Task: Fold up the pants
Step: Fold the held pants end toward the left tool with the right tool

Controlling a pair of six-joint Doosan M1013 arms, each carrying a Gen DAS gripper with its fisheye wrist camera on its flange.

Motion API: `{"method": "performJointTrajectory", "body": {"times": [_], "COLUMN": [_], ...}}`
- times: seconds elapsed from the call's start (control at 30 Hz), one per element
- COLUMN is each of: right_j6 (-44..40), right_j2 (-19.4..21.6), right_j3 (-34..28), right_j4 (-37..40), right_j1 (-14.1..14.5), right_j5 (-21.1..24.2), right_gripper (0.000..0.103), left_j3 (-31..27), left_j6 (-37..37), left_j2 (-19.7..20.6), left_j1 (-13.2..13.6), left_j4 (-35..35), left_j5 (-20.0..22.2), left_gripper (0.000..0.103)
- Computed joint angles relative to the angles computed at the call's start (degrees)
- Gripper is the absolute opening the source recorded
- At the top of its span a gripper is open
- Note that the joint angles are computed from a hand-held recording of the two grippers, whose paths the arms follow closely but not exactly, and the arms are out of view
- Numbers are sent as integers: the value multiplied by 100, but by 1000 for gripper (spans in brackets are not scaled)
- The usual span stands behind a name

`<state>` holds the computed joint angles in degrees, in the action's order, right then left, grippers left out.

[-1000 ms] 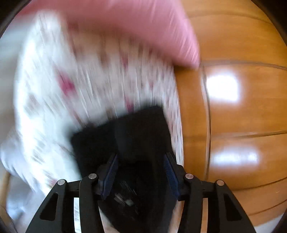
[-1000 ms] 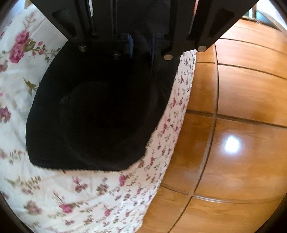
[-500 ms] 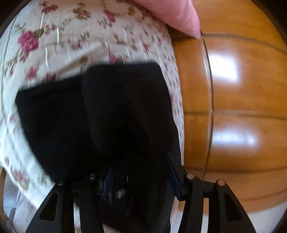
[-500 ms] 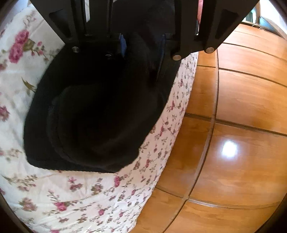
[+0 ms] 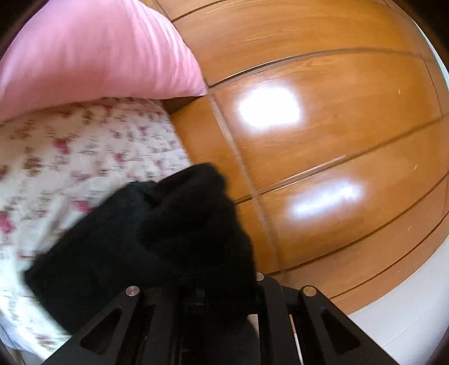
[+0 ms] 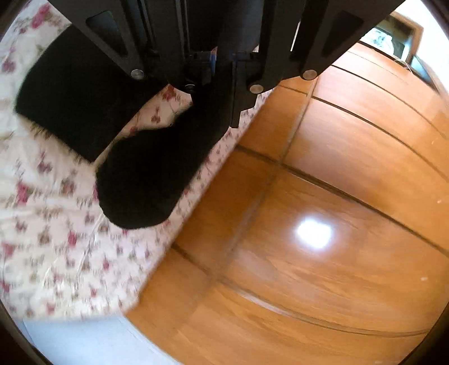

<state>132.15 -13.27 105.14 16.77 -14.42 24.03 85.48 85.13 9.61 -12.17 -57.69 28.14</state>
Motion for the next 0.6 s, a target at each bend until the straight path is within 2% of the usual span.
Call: {"method": "performJointTrajectory", "body": {"times": [0.03,0.1,0.13,0.17,0.2,0.23,0.27,0.37,0.43,0.47,0.5,0.57,0.6], "right_j6": [208,470,521,465,226,-174,-336,-291,-279,-418,-338,200,244], "right_j2": [-54,-128,-126,-106,-103,-183,-265,-303,-291,-308,-335,-289,-233], "right_j3": [116,434,582,706,879,1076,1199,1151,1108,1159,1199,1141,1024], "right_j4": [-142,-76,76,287,660,1207,1467,1214,1135,1338,1390,882,662], "right_j1": [-14,-136,-206,-274,-343,-405,-403,-361,-327,-361,-357,-304,-317], "right_j5": [26,304,472,637,640,343,67,112,94,-52,-217,-240,-51], "right_gripper": [7,7,7,7,6,5,5,13,26,37,41,41,33], "left_j3": [115,255,330,498,675,852,872,778,782,754,750,718,665], "left_j6": [-301,-1099,-1205,-1131,-781,-471,-405,-422,-415,-505,-600,-469,-555], "left_j2": [-47,2,37,39,-11,-86,-88,-85,-104,-86,-96,-47,-28], "left_j1": [12,-19,-7,-6,-5,-10,-7,-32,-78,-129,-154,-175,-157], "left_j4": [402,1336,1482,1327,873,423,273,389,442,555,709,619,719], "left_j5": [59,494,686,668,349,15,-19,-51,-171,-268,-323,-374,-328], "left_gripper": [9,10,10,9,11,12,12,26,36,36,36,33,24]}}
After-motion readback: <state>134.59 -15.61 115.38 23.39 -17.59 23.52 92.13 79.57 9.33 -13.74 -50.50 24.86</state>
